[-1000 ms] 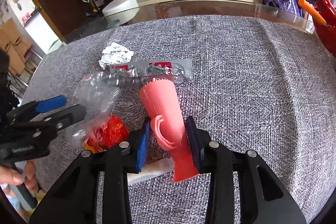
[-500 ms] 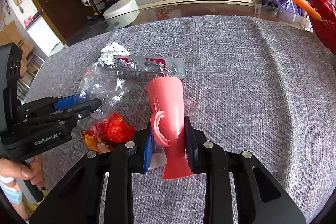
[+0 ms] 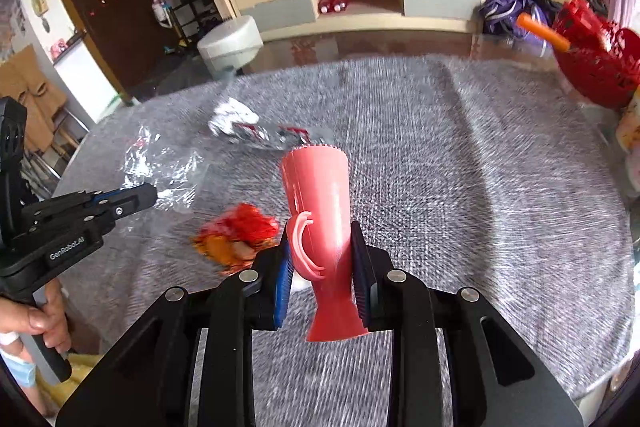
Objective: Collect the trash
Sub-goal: 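Lower the plastic bag and pink cup into the bin and open both tools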
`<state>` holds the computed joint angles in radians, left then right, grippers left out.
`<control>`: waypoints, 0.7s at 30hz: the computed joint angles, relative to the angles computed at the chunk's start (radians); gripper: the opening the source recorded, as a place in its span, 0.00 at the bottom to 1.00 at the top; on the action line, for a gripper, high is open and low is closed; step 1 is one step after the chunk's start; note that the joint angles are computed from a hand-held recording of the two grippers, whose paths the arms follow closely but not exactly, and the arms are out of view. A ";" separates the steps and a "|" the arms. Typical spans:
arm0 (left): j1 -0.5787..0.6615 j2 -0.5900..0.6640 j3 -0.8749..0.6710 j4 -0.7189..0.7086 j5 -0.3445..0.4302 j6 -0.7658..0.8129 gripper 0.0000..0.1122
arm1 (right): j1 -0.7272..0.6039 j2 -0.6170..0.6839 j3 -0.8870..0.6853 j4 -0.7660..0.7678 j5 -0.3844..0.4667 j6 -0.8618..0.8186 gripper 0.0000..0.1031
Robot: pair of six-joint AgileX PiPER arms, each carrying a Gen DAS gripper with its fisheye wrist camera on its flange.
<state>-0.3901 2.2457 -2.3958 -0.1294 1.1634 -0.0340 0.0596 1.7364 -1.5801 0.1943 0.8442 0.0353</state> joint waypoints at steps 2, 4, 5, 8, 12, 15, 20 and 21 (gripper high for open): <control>-0.005 -0.112 0.148 0.011 -0.068 -0.004 0.05 | 0.001 -0.041 0.024 -0.006 -0.001 -0.002 0.26; -0.008 -0.193 0.246 0.018 -0.109 -0.009 0.05 | 0.008 -0.082 0.046 -0.014 0.003 0.005 0.26; -0.012 -0.219 0.275 0.022 -0.119 -0.015 0.05 | 0.006 -0.105 0.065 -0.011 0.003 0.001 0.26; -0.027 -0.355 0.450 0.029 -0.181 -0.023 0.05 | 0.022 -0.181 0.124 -0.024 0.009 0.014 0.26; -0.053 -0.494 0.633 0.036 -0.232 -0.032 0.05 | 0.052 -0.278 0.215 -0.060 0.015 0.052 0.26; -0.078 -0.586 0.758 0.039 -0.263 -0.050 0.05 | 0.086 -0.343 0.285 -0.085 0.015 0.093 0.26; -0.144 -0.705 0.944 0.066 -0.296 -0.104 0.05 | 0.123 -0.452 0.414 -0.079 0.016 0.128 0.26; -0.152 -0.730 0.987 0.067 -0.307 -0.113 0.05 | 0.132 -0.473 0.444 -0.079 0.016 0.136 0.26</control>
